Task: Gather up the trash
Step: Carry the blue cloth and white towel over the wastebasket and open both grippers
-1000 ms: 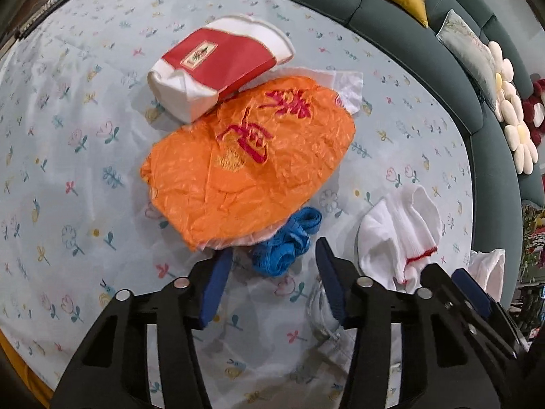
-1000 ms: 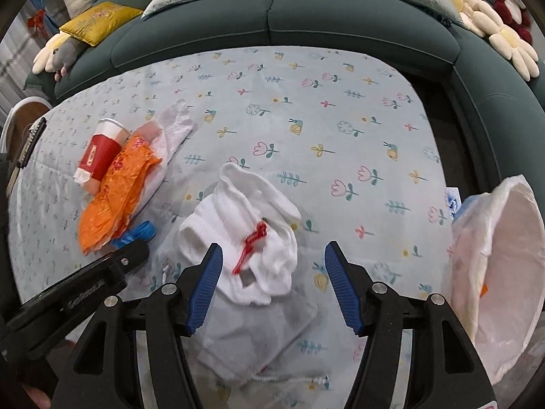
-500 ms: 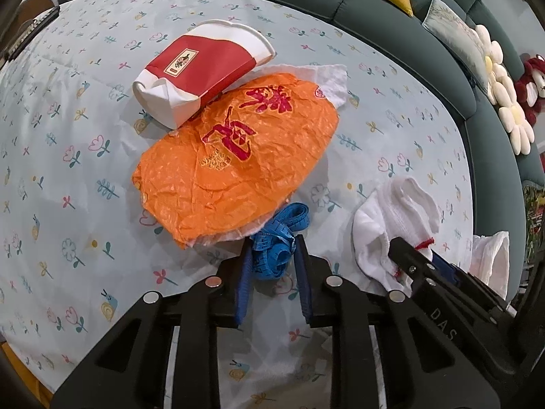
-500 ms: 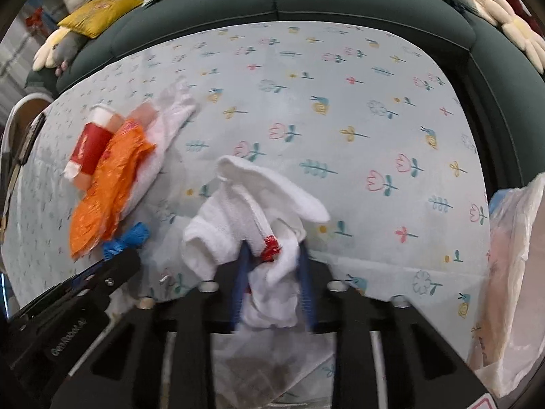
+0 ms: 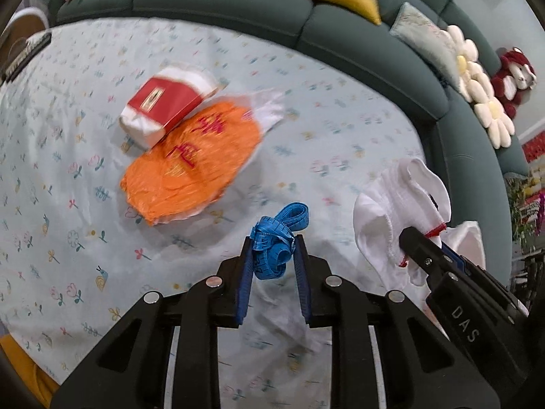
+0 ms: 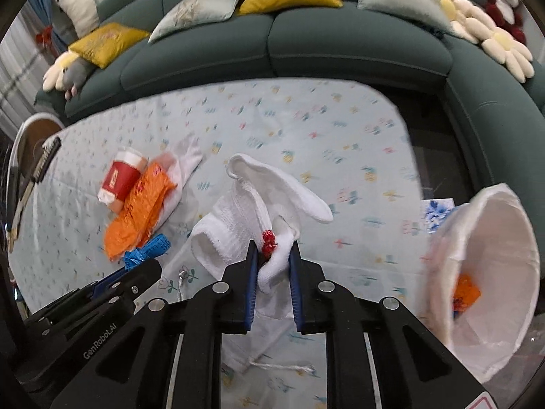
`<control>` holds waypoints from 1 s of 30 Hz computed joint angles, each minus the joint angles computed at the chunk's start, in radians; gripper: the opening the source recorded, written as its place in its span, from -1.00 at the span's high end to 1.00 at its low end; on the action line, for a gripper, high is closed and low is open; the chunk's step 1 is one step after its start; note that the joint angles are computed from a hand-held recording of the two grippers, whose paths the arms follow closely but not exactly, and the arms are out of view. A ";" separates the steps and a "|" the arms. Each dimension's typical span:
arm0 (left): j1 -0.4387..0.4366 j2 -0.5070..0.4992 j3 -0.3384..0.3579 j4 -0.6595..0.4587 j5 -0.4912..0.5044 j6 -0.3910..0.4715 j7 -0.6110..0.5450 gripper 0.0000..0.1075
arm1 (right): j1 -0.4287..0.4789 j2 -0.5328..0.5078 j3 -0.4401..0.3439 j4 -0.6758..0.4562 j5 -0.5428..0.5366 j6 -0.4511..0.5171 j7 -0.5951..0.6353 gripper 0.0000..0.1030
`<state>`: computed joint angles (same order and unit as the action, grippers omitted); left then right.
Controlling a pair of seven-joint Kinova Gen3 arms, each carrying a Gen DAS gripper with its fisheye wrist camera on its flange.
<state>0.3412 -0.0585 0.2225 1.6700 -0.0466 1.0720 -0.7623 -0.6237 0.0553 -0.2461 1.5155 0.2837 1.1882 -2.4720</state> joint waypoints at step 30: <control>0.532 0.293 0.092 -0.486 -0.309 0.201 0.147 0.58 | 0.390 -0.548 0.060 0.272 -0.086 0.136 0.137 0.68</control>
